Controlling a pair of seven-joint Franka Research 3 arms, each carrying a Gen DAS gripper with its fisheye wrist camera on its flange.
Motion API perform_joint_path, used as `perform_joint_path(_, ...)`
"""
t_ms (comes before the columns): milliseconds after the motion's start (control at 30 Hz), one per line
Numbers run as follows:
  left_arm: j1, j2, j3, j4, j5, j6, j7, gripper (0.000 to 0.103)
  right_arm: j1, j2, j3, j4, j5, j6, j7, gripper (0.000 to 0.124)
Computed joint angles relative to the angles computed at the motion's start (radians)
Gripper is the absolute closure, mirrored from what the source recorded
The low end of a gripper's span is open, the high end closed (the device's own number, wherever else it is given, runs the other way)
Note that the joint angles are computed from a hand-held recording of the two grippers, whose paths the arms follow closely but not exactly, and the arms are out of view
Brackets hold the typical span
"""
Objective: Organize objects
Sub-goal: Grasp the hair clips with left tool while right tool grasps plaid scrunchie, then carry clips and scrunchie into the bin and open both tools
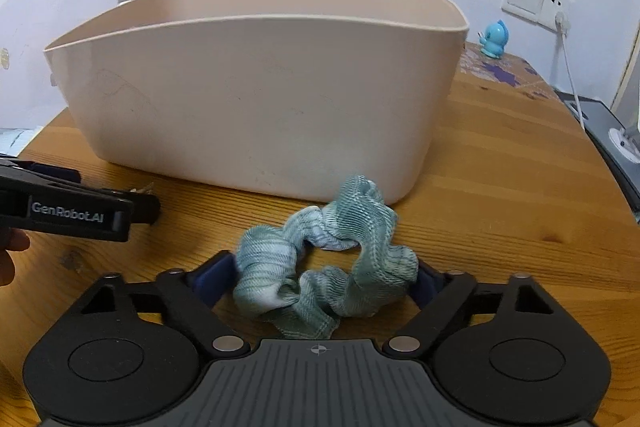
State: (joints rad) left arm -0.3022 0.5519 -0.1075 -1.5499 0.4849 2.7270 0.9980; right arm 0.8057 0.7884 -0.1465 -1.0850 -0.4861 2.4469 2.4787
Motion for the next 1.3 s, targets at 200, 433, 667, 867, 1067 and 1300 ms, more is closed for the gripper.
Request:
perform_joint_path(200, -0.003, -0.013, 0.010, -0.023, 0.020, 0.048, -0.012, 0.036, 0.008, 0.010, 0.000, 0.022, 0.001, 0.006, -0.017, 0.075)
perform_joint_path(433, 0.013, -0.039, -0.013, -0.064, 0.002, 0.086, 0.042, 0.075, 0.013, -0.015, 0.005, -0.004, 0.007, 0.003, -0.019, 0.095)
perform_joint_path(667, -0.001, -0.074, -0.003, -0.114, 0.033, 0.097, 0.026, 0.087, 0.027, -0.103, 0.002, -0.123, -0.029, 0.043, 0.032, 0.099)
perform_joint_path(867, -0.002, -0.118, -0.005, -0.178, 0.039, 0.110, 0.013, 0.087, 0.048, -0.188, -0.002, -0.227, -0.121, 0.075, 0.106, 0.099)
perform_joint_path(1067, 0.000, -0.179, 0.005, -0.248, 0.064, 0.155, -0.029, 0.087, 0.047, -0.263, 0.007, -0.297, -0.224, 0.104, 0.178, 0.099)
perform_joint_path(1300, -0.010, -0.261, 0.034, -0.296, 0.169, 0.214, -0.121, 0.087, 0.029, -0.296, 0.018, -0.287, -0.338, 0.127, 0.239, 0.099)
